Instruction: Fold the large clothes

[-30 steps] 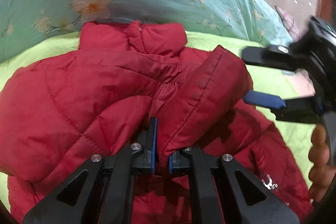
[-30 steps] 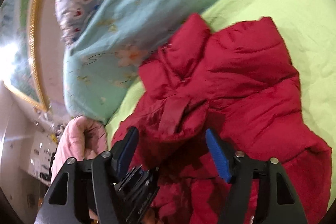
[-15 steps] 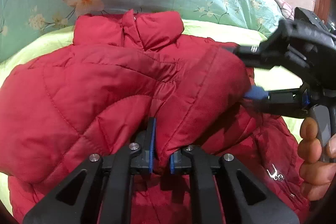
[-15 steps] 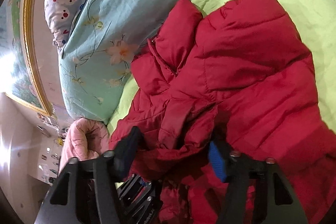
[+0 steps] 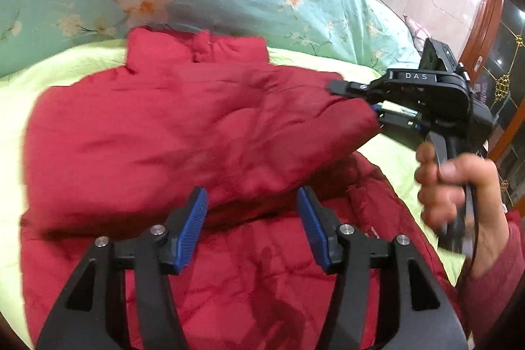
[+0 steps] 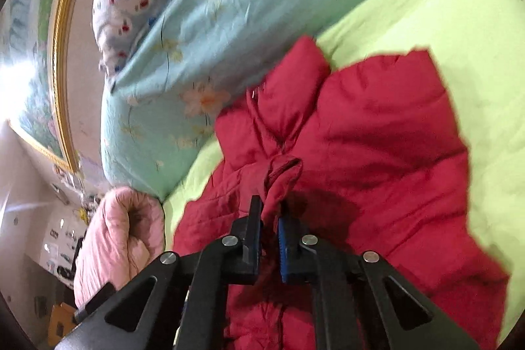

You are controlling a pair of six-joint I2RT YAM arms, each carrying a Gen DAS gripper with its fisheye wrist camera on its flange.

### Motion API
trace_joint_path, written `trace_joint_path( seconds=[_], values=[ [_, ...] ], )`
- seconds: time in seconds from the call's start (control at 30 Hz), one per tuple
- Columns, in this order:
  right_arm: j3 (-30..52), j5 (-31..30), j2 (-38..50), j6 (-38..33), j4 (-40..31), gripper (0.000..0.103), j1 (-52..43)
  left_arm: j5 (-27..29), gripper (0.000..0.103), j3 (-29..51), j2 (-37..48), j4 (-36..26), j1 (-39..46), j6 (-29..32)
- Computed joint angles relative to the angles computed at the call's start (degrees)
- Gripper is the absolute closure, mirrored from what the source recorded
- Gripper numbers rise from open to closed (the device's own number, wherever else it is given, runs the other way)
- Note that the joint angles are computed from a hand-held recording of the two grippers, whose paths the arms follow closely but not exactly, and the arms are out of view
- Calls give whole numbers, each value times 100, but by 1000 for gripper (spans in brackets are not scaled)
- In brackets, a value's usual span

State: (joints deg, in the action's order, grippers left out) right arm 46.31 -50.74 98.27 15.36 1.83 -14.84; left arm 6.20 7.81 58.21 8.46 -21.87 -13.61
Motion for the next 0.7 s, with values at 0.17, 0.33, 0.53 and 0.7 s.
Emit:
trace_joint_path(
  seconds=[0.17, 0.33, 0.53, 0.7],
  values=[
    [461, -52, 122, -334, -382, 96, -308, 786, 47, 59, -639, -776, 1499, 637],
    [769, 178, 276, -623, -643, 96, -365, 995, 47, 360, 280, -372, 2656, 985],
    [824, 764, 415, -921, -863, 86, -352, 1171, 47, 860, 1880, 337, 3444, 1103],
    [270, 1608, -661, -973, -659, 62, -208, 1295, 47, 965, 2027, 393, 3534, 1168]
  ],
)
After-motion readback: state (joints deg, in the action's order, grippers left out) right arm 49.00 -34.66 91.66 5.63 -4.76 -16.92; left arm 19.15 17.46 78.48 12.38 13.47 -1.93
